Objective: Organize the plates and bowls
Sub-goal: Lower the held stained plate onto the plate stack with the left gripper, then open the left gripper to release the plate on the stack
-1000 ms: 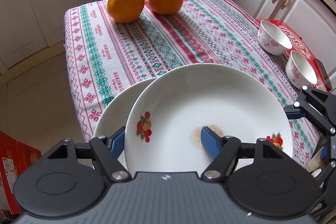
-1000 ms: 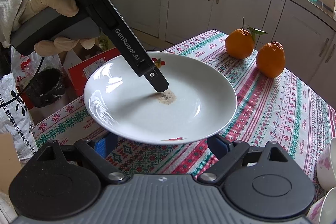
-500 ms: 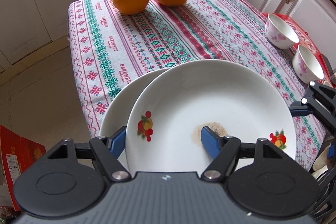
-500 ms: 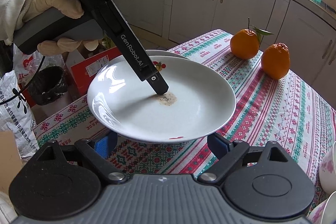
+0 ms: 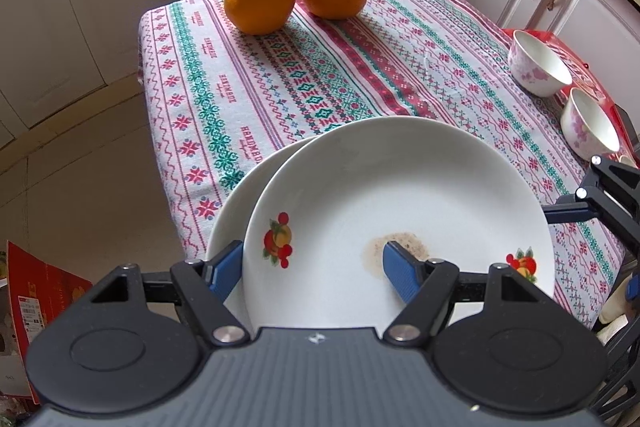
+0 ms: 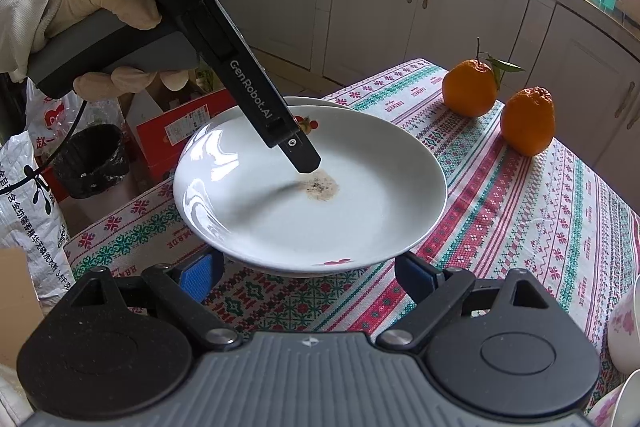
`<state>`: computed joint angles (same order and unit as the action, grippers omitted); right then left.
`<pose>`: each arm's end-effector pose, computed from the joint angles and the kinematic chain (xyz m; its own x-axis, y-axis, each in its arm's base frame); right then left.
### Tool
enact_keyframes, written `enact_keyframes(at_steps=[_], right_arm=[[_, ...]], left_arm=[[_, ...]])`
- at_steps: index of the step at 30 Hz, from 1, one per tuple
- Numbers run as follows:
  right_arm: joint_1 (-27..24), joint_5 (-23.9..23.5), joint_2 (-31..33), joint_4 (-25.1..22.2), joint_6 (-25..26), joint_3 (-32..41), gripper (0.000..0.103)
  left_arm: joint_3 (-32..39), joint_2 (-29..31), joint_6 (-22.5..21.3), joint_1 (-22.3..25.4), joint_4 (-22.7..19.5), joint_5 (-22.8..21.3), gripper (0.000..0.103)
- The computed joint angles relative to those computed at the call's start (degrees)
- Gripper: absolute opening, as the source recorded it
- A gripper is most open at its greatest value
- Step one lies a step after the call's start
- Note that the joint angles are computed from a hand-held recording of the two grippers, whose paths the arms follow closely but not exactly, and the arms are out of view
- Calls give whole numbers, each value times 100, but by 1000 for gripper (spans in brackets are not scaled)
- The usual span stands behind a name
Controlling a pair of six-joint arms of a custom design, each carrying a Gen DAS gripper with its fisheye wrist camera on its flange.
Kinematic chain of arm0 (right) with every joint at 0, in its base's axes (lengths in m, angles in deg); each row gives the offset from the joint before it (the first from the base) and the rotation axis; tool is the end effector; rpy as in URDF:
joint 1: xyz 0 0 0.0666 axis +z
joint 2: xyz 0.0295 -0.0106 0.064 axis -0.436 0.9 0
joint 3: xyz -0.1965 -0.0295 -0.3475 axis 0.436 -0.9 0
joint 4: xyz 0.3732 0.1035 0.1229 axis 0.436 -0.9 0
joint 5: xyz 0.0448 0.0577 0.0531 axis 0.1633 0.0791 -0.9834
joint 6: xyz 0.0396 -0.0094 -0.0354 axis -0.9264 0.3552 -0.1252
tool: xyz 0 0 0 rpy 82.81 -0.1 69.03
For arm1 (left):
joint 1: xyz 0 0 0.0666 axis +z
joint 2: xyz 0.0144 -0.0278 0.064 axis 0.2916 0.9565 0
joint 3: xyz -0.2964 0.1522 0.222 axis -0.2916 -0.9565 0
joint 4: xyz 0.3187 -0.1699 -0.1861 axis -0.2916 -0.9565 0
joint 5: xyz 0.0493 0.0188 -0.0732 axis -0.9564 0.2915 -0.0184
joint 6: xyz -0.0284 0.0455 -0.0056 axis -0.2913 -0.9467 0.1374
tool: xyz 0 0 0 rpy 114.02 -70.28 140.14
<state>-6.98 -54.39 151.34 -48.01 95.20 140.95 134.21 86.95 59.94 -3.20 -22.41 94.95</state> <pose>0.4638 0.1633 0.4974 -0.5955 -0.4336 -0.6763 -0.5534 0.8317 -0.0460 0.6079 -0.2320 0.5060 -0.7268 0.5002 -0.4707 0.6060 0.7895 -0.0967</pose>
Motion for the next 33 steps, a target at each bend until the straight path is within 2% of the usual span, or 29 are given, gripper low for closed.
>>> enact_keyframes(at_steps=[15,21,25,28,33], right_arm=[[42,135,-60,108,92,-74,95],[77,227,-73,163,210,-100,95],[31,175,-142,202,97,-139,96],[-28,267,-255,266,-2,-201,100],[-177,410,-491,318,-137,-272,101]], left_arm=[[-597,-415,252,-31,542,-256,79],[-830,-568,359,-11,778,-420,84],[-1010,-686,489,24,919,-385,84],[-1348,-911,596,-31,1273,-490,84],[-2048,-1423,765,-218,2087,-488,85]])
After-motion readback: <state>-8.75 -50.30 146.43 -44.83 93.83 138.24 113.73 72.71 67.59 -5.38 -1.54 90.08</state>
